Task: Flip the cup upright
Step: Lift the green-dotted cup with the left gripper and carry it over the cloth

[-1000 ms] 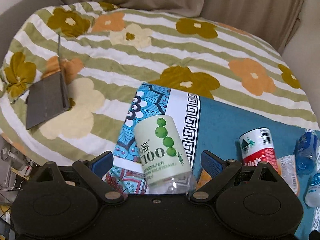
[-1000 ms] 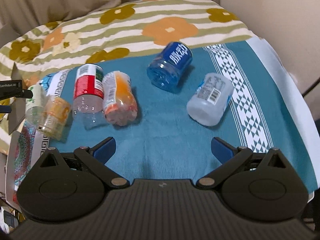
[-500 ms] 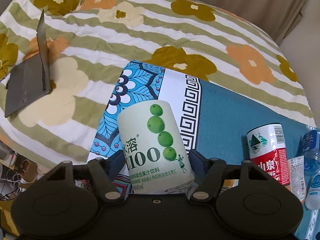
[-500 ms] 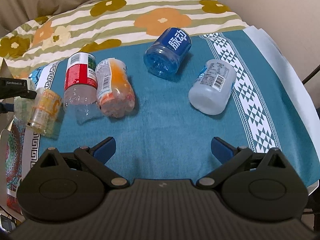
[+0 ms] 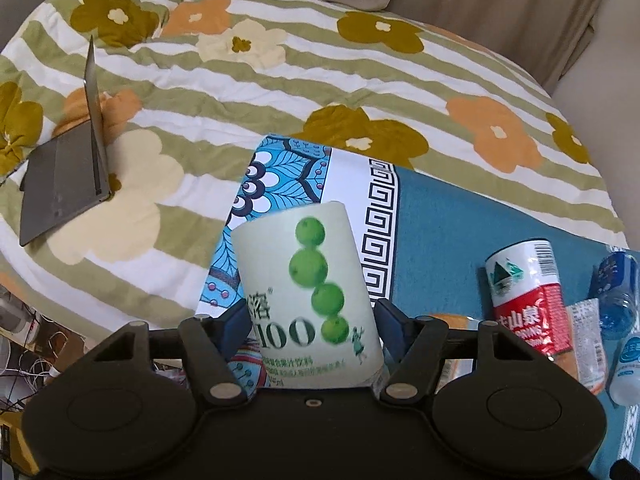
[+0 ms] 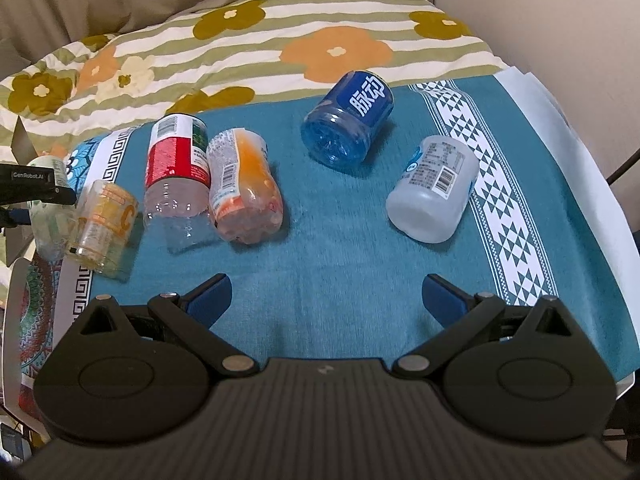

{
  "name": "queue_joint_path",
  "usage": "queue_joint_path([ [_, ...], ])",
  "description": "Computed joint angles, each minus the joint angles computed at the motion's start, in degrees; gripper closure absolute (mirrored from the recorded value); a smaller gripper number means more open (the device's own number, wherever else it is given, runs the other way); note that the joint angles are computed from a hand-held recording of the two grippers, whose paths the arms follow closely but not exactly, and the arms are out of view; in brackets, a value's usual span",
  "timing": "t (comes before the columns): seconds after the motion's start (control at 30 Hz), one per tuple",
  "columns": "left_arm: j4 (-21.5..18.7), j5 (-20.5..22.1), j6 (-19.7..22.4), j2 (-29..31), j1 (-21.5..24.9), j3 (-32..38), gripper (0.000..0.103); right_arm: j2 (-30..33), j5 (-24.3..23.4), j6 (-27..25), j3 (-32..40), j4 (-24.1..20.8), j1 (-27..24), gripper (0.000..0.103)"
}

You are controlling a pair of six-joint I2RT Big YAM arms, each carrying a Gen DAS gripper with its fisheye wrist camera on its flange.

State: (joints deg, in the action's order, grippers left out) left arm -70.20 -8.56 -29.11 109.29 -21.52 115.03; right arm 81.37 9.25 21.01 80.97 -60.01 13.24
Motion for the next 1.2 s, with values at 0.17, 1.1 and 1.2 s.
queue_joint_path([
  [0.17, -0.07, -1.54, -0.44, -2.59, -1.15, -1.47, 0.033, -1.39, -1.22, -1.71, -0.53, 1.09, -0.69, 0.000],
  [1.1, -13.34, 4.86, -1.01, 5.59, -20.53, 12.67, 0.033, -13.75, -16.35, -15.87, -11.51, 3.13, -18.54, 0.000],
  [1.2, -15.79, 6.34, 0.02, 9.82, -21.80, 17.34, 0.033, -13.80, -17.69, -17.58, -12.37, 3.06, -20.75, 0.000],
])
